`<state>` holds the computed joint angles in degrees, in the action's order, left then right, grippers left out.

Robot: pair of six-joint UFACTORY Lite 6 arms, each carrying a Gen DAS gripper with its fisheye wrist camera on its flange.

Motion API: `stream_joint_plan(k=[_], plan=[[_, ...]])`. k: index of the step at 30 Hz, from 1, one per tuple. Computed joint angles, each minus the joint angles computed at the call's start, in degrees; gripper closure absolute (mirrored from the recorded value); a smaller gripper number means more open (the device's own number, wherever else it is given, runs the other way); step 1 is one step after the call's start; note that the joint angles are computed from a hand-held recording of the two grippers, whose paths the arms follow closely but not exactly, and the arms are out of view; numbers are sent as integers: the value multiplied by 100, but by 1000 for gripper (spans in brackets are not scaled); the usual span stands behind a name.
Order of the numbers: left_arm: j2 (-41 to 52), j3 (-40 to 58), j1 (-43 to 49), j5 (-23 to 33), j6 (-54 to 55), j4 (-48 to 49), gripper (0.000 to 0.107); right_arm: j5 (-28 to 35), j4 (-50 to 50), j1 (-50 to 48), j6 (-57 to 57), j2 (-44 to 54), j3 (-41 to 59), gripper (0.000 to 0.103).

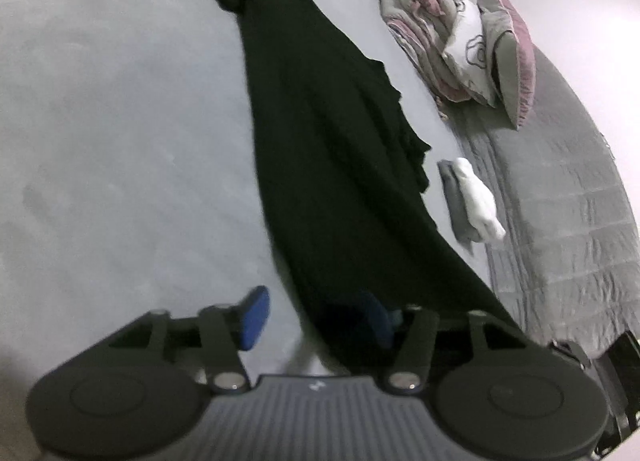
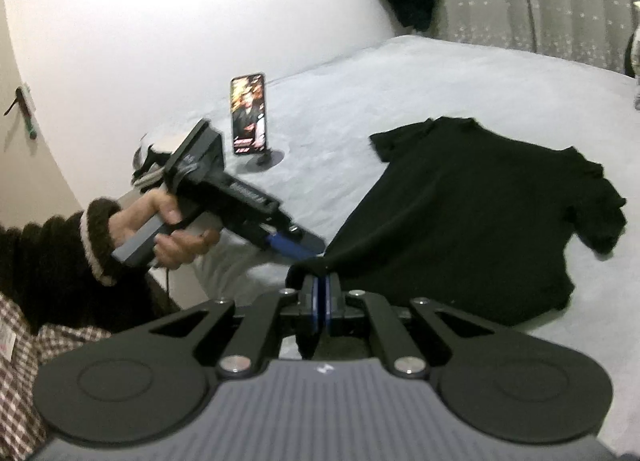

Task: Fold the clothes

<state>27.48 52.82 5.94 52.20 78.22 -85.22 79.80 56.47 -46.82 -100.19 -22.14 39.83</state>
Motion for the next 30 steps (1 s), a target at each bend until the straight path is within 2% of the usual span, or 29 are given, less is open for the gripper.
stream_joint_plan(k=[4,11,14,15,17,18,20,23,27,30], plan=[[-227,-233,-303,-362,234,-401,47,-278,27,-32,-8,188,147,101],[-376,-354,-873,-949,720,-1228,53,-1654,-224,340,293,702,159,101],[-329,-369,-1099,-1151,1005,-1666,65,-2016,-328,386,404,947,151,101],[-288,-353,-1129,-1191,1033,-1761,72,-2128,-357,408,431,1012,136,101],[-195,-306,-1184,-1272,1063,-1922,99,-2352,-413,453,488,1146,111,101],[-101,-233,-1187,-1311,972,-1869,106,-2447,-440,476,513,1205,97,101],[-25,-202,-1135,-1237,960,-1861,106,-2430,-503,512,498,1201,42,101],[-299,-318,-1029,-1344,1020,-1758,107,-1942,-554,404,339,1225,79,101],[-577,-324,-628,-1411,542,-1040,107,-1473,-509,412,219,1352,222,101],[-865,-389,-343,-1620,411,-603,107,-1366,-441,616,243,1466,317,101]])
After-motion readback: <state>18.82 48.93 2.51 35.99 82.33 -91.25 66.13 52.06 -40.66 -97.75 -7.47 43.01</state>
